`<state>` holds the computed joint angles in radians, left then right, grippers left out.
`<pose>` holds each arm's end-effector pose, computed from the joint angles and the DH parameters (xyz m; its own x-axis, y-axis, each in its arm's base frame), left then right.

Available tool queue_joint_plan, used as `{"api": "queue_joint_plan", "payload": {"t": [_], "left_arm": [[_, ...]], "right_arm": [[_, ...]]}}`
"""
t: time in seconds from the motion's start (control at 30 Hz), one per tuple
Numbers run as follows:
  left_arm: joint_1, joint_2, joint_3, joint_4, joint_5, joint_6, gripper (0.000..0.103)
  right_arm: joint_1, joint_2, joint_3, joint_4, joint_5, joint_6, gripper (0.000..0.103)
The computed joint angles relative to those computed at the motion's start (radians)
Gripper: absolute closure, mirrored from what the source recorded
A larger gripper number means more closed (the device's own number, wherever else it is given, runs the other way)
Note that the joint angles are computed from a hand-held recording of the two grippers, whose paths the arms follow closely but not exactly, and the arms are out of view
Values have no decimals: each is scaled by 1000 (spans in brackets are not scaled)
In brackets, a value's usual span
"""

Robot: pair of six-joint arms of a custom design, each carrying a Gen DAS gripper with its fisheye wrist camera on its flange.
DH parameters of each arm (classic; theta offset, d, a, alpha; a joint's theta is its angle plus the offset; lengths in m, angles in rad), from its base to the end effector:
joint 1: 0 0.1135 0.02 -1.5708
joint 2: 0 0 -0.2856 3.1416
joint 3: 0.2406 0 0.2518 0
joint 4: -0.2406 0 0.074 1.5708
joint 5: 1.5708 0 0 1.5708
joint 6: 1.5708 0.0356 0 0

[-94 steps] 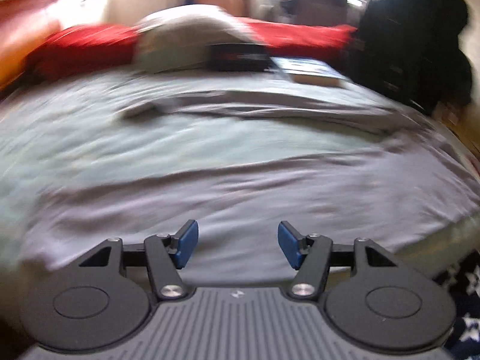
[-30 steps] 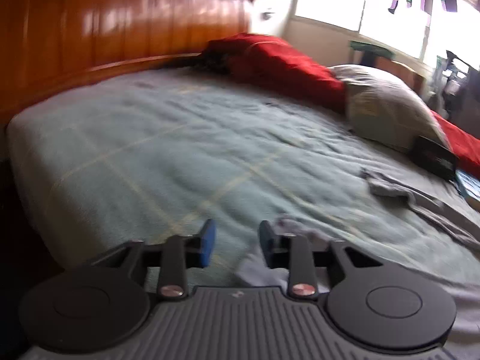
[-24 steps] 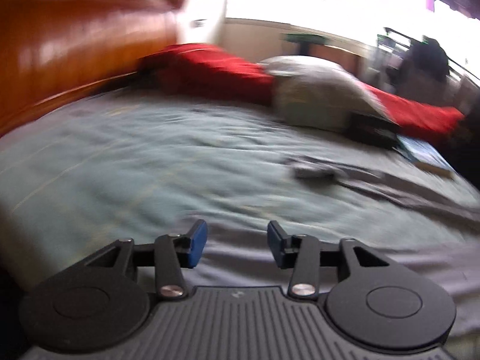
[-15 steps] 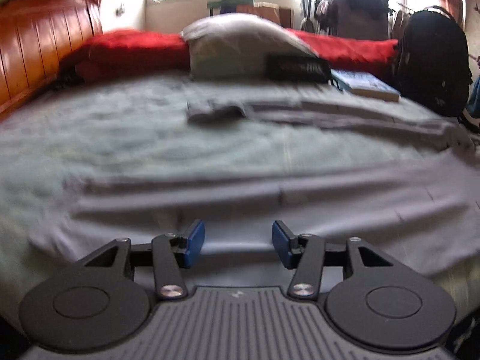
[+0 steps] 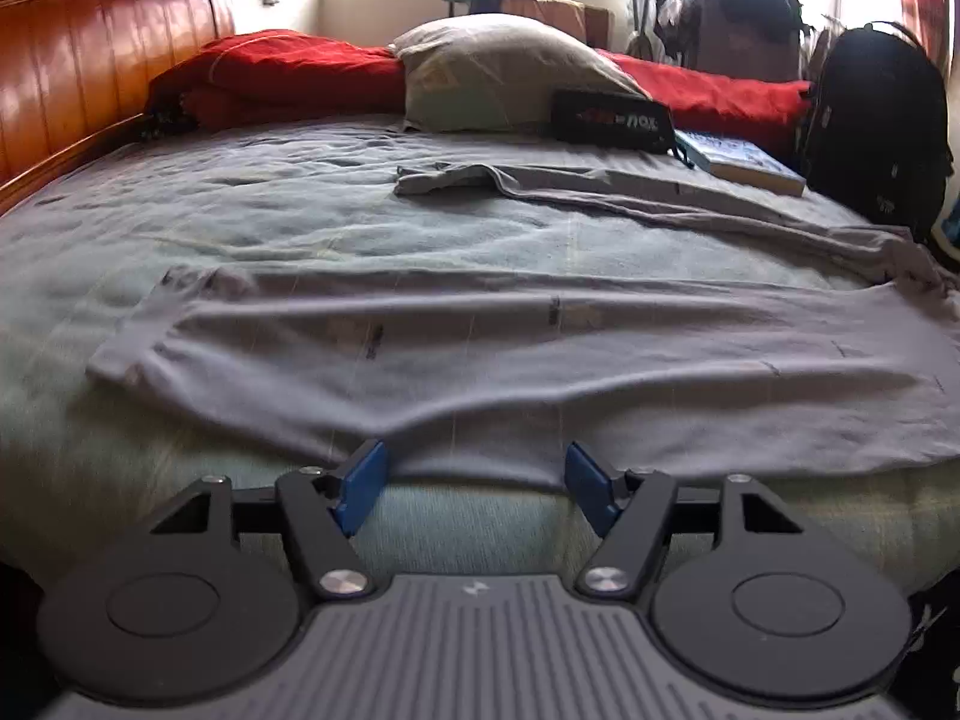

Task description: Fold clothes

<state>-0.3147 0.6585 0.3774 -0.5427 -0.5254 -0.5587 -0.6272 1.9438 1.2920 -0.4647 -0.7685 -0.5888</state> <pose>0.1167 -0.0192 0.2012 -0.5618 -0.2994 -0.7712 -0.4175 0.9074 -0.0481 0.3373 -0.2139 0.1893 -0.7022 0.0159 -0.7118 -0.2585 0.9258 0.2757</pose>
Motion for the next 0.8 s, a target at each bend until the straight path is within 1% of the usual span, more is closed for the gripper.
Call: {"api": "queue_joint_plan", "payload": {"t": [0.07, 0.13, 0.2, 0.23, 0.3, 0.33, 0.37, 0.4, 0.47, 0.53, 0.57, 0.6, 0.63, 0.7, 0.77, 0.8], "left_arm": [[-69, -42, 8, -81, -34, -58, 34], [-153, -65, 29, -179, -100, -120, 34], [-225, -58, 49, -266, -183, -170, 34], [-246, -52, 53, -286, -225, -171, 34], [-284, -35, 60, -326, -302, -172, 35], [-282, -15, 65, -324, -321, -142, 37], [-282, 14, 71, -311, -340, -91, 41], [-298, 46, 77, -299, -364, -41, 41], [-347, 106, 90, -269, -406, 68, 42], [-422, 159, 97, -201, -426, 234, 41], [-451, 186, 99, -163, -427, 311, 39], [-475, 223, 98, -116, -432, 391, 39], [-494, 261, 97, -64, -436, 476, 40], [-496, 339, 81, 65, -446, 628, 45], [-477, 400, 73, 167, -431, 726, 54], [-469, 430, 70, 217, -424, 773, 55]], "right_arm": [[-3, -10, 3, -17, 3, -9, 0], [1, -32, -2, -36, 0, -39, 0], [17, -77, -34, -37, -8, -97, 0], [26, -101, -50, -38, -12, -128, 0], [54, -155, -93, -52, -35, -229, 2], [73, -182, -114, -64, -42, -281, 3], [94, -211, -139, -82, -44, -344, 9], [116, -239, -161, -101, -44, -405, 15], [168, -302, -218, -128, -36, -530, 22], [225, -371, -286, -138, -23, -651, 25], [253, -407, -327, -128, -14, -711, 31], [282, -445, -376, -92, 3, -754, 38], [313, -482, -424, -51, 22, -791, 41], [375, -541, -525, 79, 76, -826, 44], [423, -559, -583, 174, 114, -838, 45], [437, -564, -596, 199, 119, -839, 45]]}}
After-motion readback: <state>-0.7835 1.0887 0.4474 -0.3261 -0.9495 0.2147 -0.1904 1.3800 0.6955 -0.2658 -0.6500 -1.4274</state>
